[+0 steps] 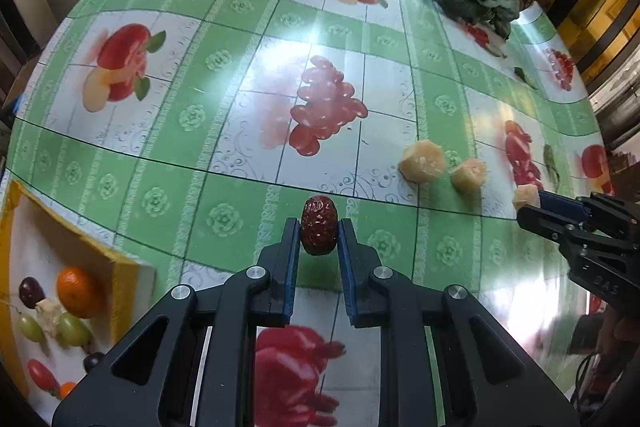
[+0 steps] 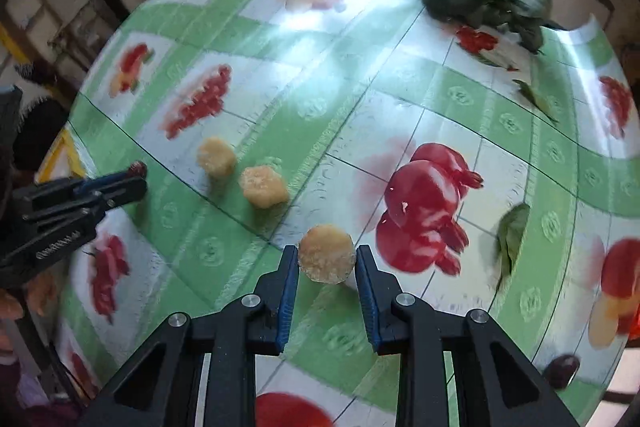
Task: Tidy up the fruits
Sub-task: 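Carry jujube and bread cube into the tray and open both grippers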
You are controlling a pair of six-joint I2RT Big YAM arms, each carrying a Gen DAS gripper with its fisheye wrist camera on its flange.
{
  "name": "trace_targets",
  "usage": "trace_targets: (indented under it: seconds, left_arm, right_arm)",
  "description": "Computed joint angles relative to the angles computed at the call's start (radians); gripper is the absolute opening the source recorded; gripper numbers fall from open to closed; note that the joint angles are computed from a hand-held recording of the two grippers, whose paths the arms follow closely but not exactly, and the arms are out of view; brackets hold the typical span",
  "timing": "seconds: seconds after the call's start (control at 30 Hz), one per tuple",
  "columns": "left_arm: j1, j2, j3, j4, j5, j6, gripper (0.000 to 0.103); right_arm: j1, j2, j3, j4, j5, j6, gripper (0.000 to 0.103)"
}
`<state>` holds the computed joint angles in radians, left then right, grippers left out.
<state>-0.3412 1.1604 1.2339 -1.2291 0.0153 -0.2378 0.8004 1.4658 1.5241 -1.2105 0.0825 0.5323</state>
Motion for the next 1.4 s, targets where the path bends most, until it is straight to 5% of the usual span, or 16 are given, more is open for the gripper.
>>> trace_targets:
  seconds: [0.33,0.57,1.4]
  left_arm:
    - [0.031,-0.122,-0.022,-0.064,0.0,0.02,0.018]
    - [0.122,-0.211,-0.026,-0.121,0.027,0.09,0.018]
    - [0.62,-0.315,-0.065,-0.175,0.089,0.42,0.018]
  right_arm:
    - [0.144,-0.071,-0.007,0.041,0.05,0.151,0.028]
    - [0.224,0.001,0.075,0.054,0.051,0.196,0.028]
    - [0.383,0.401,0.621,-0.086,0.019,0.071,0.028]
